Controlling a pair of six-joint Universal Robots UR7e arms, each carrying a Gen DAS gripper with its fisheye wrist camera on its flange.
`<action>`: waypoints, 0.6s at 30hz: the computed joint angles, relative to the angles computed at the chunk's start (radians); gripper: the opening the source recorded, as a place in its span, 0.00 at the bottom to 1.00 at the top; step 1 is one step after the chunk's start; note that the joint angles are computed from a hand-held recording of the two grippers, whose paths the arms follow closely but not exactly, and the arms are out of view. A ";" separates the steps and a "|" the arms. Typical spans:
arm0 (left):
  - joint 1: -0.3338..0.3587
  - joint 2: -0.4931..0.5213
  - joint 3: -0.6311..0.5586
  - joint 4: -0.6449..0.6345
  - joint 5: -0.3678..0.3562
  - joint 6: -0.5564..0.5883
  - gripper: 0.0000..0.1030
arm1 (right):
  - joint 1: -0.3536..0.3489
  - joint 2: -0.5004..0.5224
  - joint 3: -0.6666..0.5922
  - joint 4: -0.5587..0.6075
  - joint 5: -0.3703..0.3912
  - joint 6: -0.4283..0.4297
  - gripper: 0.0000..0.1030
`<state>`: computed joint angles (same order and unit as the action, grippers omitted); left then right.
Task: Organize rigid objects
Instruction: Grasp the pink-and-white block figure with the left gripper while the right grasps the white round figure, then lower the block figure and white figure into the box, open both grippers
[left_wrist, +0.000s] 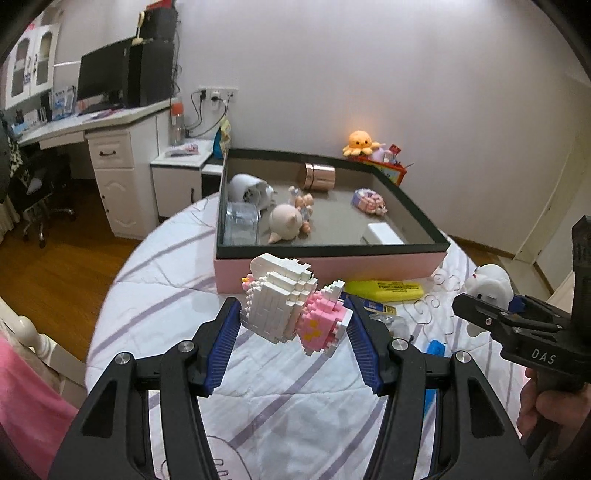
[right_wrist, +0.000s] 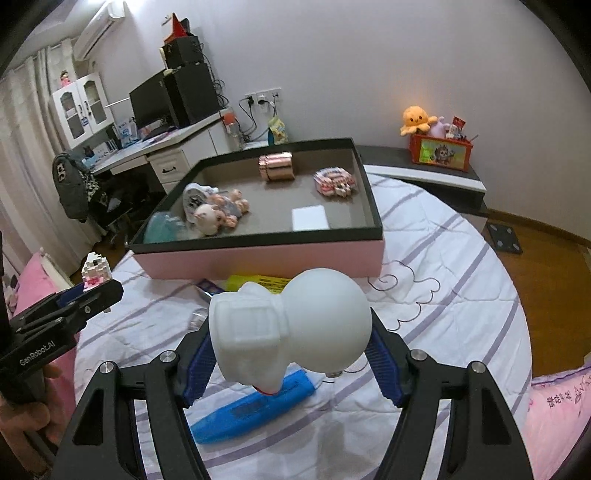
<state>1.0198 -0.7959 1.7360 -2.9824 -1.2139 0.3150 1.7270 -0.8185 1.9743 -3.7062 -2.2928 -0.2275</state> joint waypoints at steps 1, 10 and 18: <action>-0.002 -0.005 0.002 -0.003 -0.002 0.003 0.57 | 0.004 0.001 -0.003 -0.001 0.000 -0.004 0.71; -0.020 0.026 -0.074 -0.010 -0.022 0.040 0.57 | 0.022 0.004 -0.114 0.021 0.015 -0.106 0.71; -0.024 0.165 -0.290 0.063 -0.048 0.044 0.57 | -0.027 0.022 -0.276 0.152 0.068 -0.144 0.70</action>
<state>0.9961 -0.6307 1.4455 -2.9195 -1.2614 0.3587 1.7004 -0.7966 1.6984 -3.5539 -2.2249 -0.3718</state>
